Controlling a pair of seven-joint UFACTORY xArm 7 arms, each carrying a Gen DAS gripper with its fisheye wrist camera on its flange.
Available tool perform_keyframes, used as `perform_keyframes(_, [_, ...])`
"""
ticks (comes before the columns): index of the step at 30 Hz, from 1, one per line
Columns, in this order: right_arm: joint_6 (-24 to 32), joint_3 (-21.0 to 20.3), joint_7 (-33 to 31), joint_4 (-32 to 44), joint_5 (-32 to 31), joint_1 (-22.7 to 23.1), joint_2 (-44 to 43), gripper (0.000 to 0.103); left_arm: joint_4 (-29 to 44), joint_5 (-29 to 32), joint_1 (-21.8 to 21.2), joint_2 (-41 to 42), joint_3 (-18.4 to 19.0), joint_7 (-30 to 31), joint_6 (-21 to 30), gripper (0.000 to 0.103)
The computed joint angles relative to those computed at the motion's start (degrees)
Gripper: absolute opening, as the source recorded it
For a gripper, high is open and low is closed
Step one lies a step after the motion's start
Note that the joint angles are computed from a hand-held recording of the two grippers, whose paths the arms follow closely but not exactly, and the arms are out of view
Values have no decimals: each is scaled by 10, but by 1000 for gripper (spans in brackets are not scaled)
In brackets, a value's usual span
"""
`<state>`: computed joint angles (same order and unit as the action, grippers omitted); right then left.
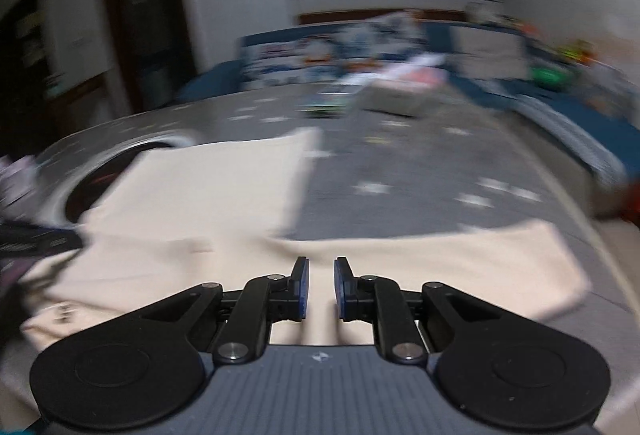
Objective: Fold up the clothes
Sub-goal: 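Grasp the other sleeve cuff with the right gripper and lift it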
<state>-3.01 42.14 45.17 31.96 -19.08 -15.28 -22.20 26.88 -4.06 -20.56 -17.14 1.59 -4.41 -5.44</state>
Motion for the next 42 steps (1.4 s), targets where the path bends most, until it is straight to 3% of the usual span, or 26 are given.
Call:
perform_keyframes(2, [10,13,25,-21,6,-36,-37,14,0,1,5,-5,-7,-2,2,16])
perform_keyframes(6, [31,34,73,-54,5,-101,-99,27,2,2,-2,-14,-8,-2,3,16])
perform_keyframes(13, [17,47,126,-76,-1,-162,-112,28,21,-5,-64,-11,12,12,5,19])
perform_keyframes(20, [-11,50,125,-92,14,-169,-100,26,56,-35,-167,22,63,52,7,19])
perform_keyframes(22, [-16,43,118,-98,21,-162,-102,14,67,-49,-199,35,81,70,8,19])
perform_keyframes(25, [-23,27,107,-104,34,-147,-102,6,85,-77,-242,56,102,102,12,19])
perform_keyframes(30, [-37,10,87,-113,60,-128,-111,5,110,-138,-298,88,131,156,18,19])
perform_keyframes(36, [-38,15,79,-118,83,-129,-113,13,121,-190,-294,100,112,201,24,19])
perform_keyframes(42, [-42,53,83,-110,95,-164,-107,35,130,-229,-260,107,72,228,29,19])
